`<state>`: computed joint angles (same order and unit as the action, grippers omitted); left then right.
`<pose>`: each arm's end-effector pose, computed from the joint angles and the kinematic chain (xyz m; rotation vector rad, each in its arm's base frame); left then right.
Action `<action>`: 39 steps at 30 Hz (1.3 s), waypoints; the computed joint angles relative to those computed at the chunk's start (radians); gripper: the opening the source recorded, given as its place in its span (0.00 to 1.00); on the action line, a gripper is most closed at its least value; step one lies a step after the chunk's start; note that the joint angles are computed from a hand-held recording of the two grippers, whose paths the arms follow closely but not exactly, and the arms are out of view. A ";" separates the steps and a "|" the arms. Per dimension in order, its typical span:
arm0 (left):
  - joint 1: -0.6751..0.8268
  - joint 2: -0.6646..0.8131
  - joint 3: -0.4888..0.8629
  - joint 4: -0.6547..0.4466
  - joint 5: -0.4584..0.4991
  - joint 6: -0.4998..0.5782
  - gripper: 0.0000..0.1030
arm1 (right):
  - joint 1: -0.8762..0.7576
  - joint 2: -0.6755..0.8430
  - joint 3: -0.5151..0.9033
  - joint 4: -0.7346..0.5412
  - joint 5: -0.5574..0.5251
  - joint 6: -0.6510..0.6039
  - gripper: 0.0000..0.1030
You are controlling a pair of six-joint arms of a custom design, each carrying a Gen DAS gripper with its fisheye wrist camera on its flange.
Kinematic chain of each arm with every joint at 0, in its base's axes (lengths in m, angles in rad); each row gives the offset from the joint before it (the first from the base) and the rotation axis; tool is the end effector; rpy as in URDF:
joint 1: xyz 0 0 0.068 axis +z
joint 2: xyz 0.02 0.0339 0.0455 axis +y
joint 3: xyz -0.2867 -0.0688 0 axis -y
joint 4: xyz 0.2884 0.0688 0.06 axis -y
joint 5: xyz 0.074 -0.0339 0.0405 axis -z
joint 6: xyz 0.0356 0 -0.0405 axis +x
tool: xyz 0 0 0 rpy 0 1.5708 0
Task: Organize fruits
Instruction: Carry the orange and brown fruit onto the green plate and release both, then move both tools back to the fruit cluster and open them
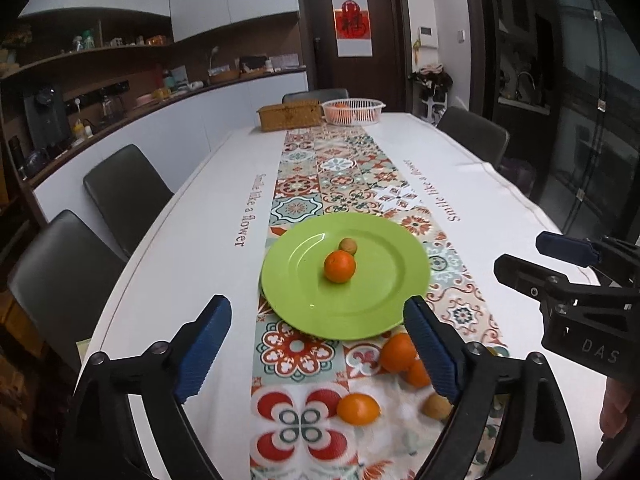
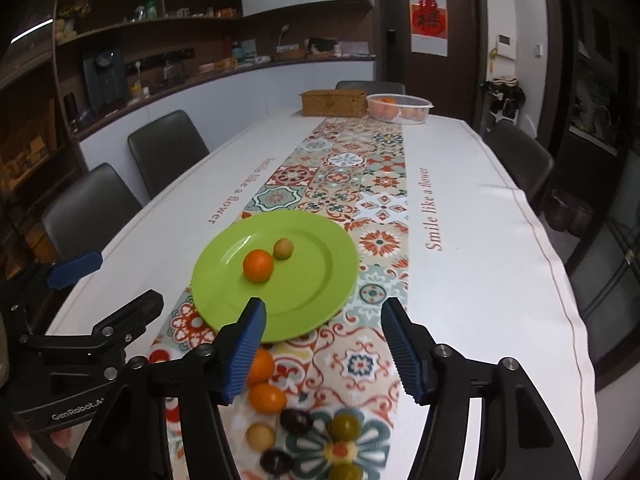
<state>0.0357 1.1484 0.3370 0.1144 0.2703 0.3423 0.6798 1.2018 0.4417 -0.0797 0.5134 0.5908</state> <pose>0.2278 -0.0014 0.1376 0.4816 2.1874 -0.1024 0.1954 0.1354 0.1475 0.1266 2.2732 0.0358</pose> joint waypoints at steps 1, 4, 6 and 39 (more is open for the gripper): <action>0.002 -0.040 -0.018 -0.012 -0.001 0.000 0.87 | 0.026 -0.028 -0.011 -0.023 0.026 0.019 0.59; 0.018 -0.174 -0.068 -0.073 0.009 0.006 0.90 | 0.102 -0.096 -0.031 -0.095 0.101 0.083 0.60; 0.035 -0.251 -0.093 -0.119 0.021 0.019 0.91 | 0.158 -0.142 -0.041 -0.153 0.149 0.135 0.63; 0.384 -0.018 -0.221 0.026 0.276 0.320 0.92 | 0.427 0.247 -0.020 -0.066 0.108 0.419 0.65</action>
<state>0.4192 1.1308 0.1163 0.1400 0.5462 0.6626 1.1070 1.4488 0.4213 -0.1461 0.6216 1.0097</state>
